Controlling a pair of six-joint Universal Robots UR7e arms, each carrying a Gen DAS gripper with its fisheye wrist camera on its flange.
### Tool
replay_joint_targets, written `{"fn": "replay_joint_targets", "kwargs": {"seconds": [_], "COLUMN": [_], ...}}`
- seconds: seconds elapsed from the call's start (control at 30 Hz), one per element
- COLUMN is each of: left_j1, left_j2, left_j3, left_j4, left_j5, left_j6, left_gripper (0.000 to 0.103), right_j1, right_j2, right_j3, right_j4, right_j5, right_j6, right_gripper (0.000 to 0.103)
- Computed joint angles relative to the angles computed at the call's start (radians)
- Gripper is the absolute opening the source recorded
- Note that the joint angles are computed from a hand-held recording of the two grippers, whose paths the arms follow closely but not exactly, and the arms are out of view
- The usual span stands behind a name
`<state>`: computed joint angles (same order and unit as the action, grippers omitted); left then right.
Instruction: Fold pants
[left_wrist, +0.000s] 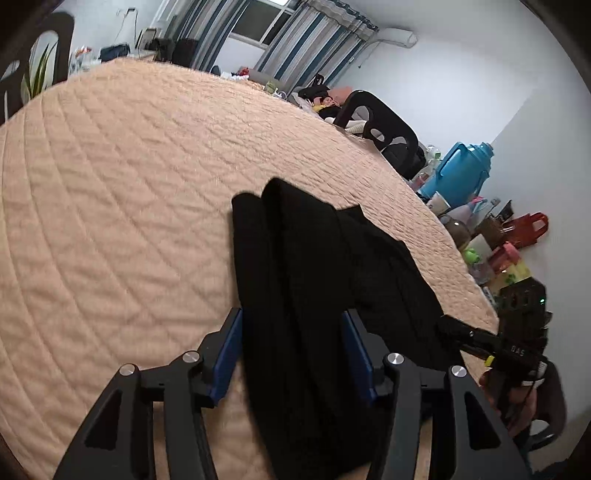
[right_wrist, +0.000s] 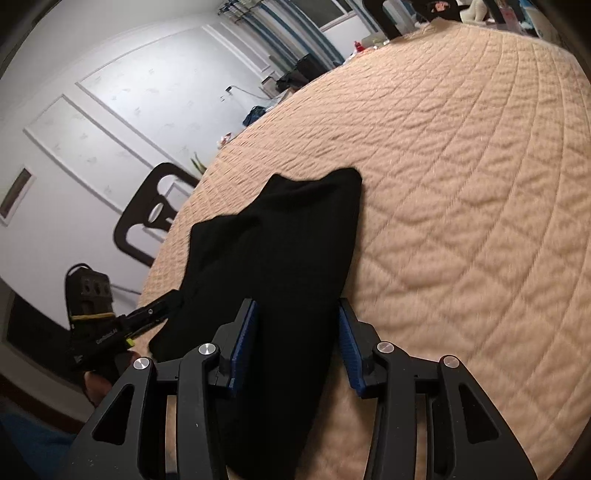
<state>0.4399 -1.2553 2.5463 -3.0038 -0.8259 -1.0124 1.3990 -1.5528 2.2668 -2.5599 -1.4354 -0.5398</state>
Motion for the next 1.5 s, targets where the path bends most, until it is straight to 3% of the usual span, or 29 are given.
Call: {"fn": "replay_joint_targets", "kwargs": {"seconds": [0.17,0.43,0.5,0.7,0.87,1.2,1.5], "left_j1": [0.031,0.042,0.028,-0.019,-0.032,-0.04,0.086], "left_j2": [0.015,0.064,0.052,0.046,0.035,-0.024,-0.07], "left_j3": [-0.017,-0.071,-0.065,-0.068,-0.088,-0.095,-0.193], "left_j4": [-0.046,-0.003,0.035,0.154,0.188,0.161,0.153], "left_j5": [-0.016,0.019,0.029,0.083,0.096,0.125,0.161], "left_j6": [0.043,0.112,0.088,0.04,0.061,0.155,0.368], "left_gripper": [0.057,0.058,0.054,0.047,0.03,0.024,0.024], "right_j1": [-0.007,0.04,0.044,0.067,0.108,0.167,0.252], "right_j2": [-0.005,0.067,0.062,0.047,0.071,0.07,0.245], "right_j3": [-0.003,-0.02,-0.01,0.037,0.041,0.006,-0.145], "right_j4": [0.023,-0.062,-0.077,-0.152,-0.219,-0.217,-0.245], "right_j5": [0.013,-0.009,-0.019,-0.091,-0.133,-0.065,-0.006], "right_j6": [-0.02,0.02,0.019,0.0,-0.006,-0.038,-0.021], "right_gripper": [0.045,0.045,0.044,0.029,0.019,0.016,0.016]}}
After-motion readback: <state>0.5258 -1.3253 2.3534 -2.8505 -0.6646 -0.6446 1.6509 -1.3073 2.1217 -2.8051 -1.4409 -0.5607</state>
